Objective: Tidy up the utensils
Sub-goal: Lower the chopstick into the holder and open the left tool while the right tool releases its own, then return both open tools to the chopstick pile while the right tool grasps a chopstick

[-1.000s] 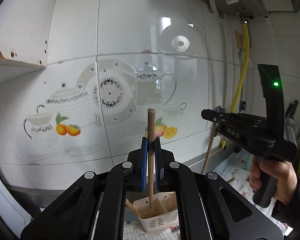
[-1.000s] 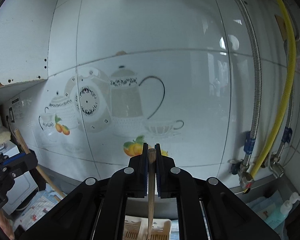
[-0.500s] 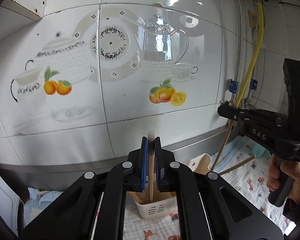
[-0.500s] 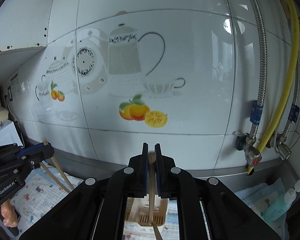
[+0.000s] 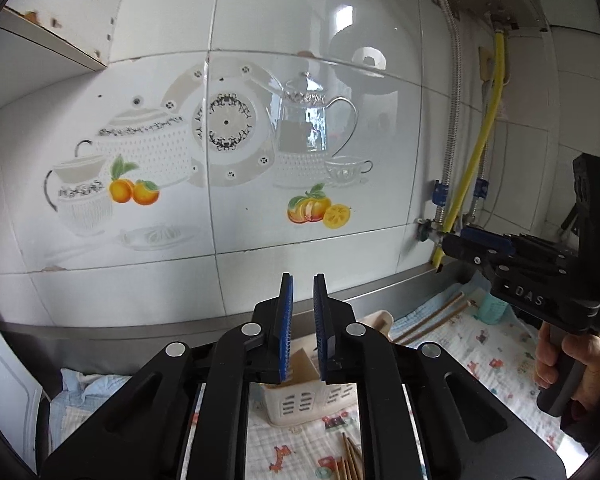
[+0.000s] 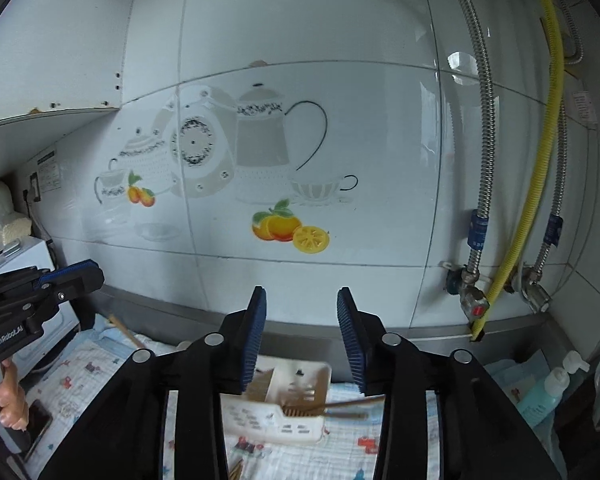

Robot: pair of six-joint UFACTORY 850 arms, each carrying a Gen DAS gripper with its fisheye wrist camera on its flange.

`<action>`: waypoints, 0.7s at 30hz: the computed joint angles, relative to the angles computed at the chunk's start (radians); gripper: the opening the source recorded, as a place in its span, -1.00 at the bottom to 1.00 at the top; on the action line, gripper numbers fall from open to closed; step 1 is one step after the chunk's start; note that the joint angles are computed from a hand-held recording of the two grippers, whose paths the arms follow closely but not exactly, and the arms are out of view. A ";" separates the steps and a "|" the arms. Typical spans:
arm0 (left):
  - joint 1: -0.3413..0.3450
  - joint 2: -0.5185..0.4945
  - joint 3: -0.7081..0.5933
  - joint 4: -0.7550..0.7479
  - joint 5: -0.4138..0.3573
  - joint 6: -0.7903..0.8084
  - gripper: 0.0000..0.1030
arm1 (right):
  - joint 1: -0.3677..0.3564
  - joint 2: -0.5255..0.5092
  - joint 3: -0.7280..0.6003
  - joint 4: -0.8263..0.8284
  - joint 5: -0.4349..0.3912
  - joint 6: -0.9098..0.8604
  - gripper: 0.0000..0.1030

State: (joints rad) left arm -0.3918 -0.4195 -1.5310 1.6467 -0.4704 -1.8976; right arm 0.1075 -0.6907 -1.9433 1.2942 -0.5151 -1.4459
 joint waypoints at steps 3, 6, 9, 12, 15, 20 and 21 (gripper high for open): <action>-0.022 0.062 0.093 0.068 -0.014 -0.094 -0.55 | -0.010 0.085 0.134 0.044 -0.005 -0.078 -0.15; -0.042 0.113 0.176 0.101 -0.025 -0.151 -0.54 | -0.017 0.166 0.271 0.079 -0.003 -0.153 -0.04; -0.064 0.162 0.266 0.120 -0.041 -0.217 -0.31 | -0.027 0.224 0.382 0.097 -0.023 -0.191 0.02; -0.090 0.198 0.344 0.132 -0.078 -0.265 -0.18 | -0.037 0.273 0.489 0.108 -0.037 -0.219 0.04; -0.112 0.225 0.417 0.141 -0.104 -0.329 -0.01 | -0.038 0.313 0.584 0.114 -0.029 -0.251 0.08; -0.135 0.251 0.514 0.146 -0.119 -0.437 0.16 | -0.034 0.360 0.715 0.126 -0.014 -0.295 0.10; -0.139 0.253 0.530 0.131 -0.118 -0.442 0.17 | -0.029 0.372 0.745 0.144 0.002 -0.318 0.10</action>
State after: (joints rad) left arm -0.5307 -0.1668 -1.0011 1.7780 -0.5889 -2.3396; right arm 0.0786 -0.3185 -1.1982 1.4381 -0.5132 -1.7641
